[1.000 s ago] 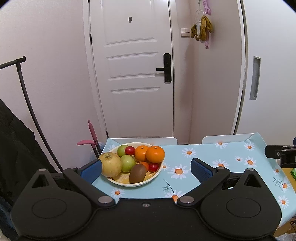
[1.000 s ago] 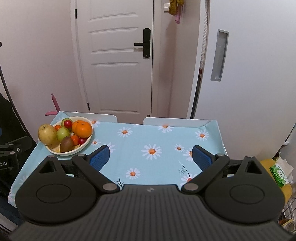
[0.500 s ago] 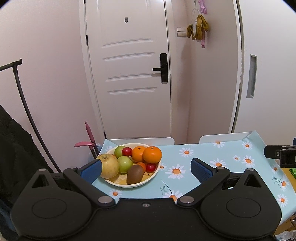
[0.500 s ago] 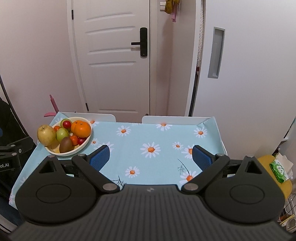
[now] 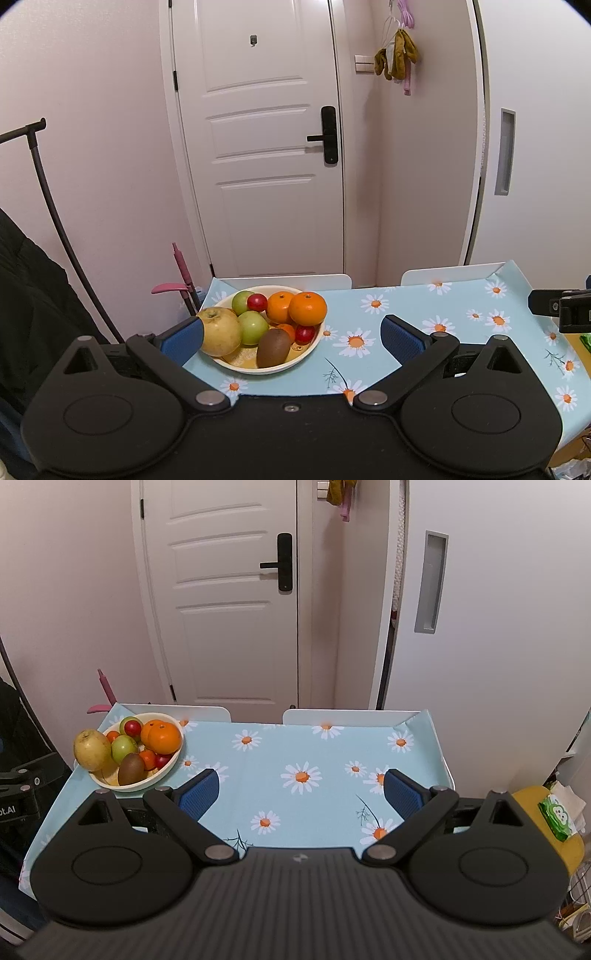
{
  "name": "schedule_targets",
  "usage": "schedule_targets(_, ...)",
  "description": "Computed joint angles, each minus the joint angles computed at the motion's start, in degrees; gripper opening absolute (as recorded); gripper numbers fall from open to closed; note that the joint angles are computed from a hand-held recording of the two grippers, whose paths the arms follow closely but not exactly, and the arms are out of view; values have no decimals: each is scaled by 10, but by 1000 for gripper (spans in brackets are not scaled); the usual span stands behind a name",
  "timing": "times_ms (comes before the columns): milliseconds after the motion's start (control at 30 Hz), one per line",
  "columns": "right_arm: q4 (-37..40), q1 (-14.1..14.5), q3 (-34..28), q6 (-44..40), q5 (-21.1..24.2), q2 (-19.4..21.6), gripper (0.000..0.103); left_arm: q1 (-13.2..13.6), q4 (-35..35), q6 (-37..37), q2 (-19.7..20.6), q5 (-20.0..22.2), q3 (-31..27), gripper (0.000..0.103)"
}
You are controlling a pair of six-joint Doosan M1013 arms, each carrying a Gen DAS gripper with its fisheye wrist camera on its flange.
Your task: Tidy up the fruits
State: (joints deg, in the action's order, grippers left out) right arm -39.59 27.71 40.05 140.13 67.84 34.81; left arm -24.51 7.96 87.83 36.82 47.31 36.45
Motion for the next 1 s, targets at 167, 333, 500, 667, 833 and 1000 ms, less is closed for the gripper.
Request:
schedule_targets(167, 1, -1, 1, 2, -1, 0, 103, 0, -2, 2, 1, 3, -2, 103)
schedule_targets(333, 2, -1, 2, 3, 0, 0, 103, 0, -1, 2, 1, 3, -2, 103)
schedule_targets(500, 4, -2, 1, 3, -2, 0, 103, 0, -1, 2, 1, 2, -3, 103)
schedule_targets(667, 8, -2, 1, 3, -5, 0, 103, 0, -2, 3, 3, 4, -4, 103)
schedule_targets(833, 8, -2, -1, 3, -3, 2, 103, 1, -2, 3, 3, 5, -4, 103)
schedule_targets(1000, 10, -2, -4, -1, -2, 4, 103, 3, -13, 8, 6, 10, -11, 103)
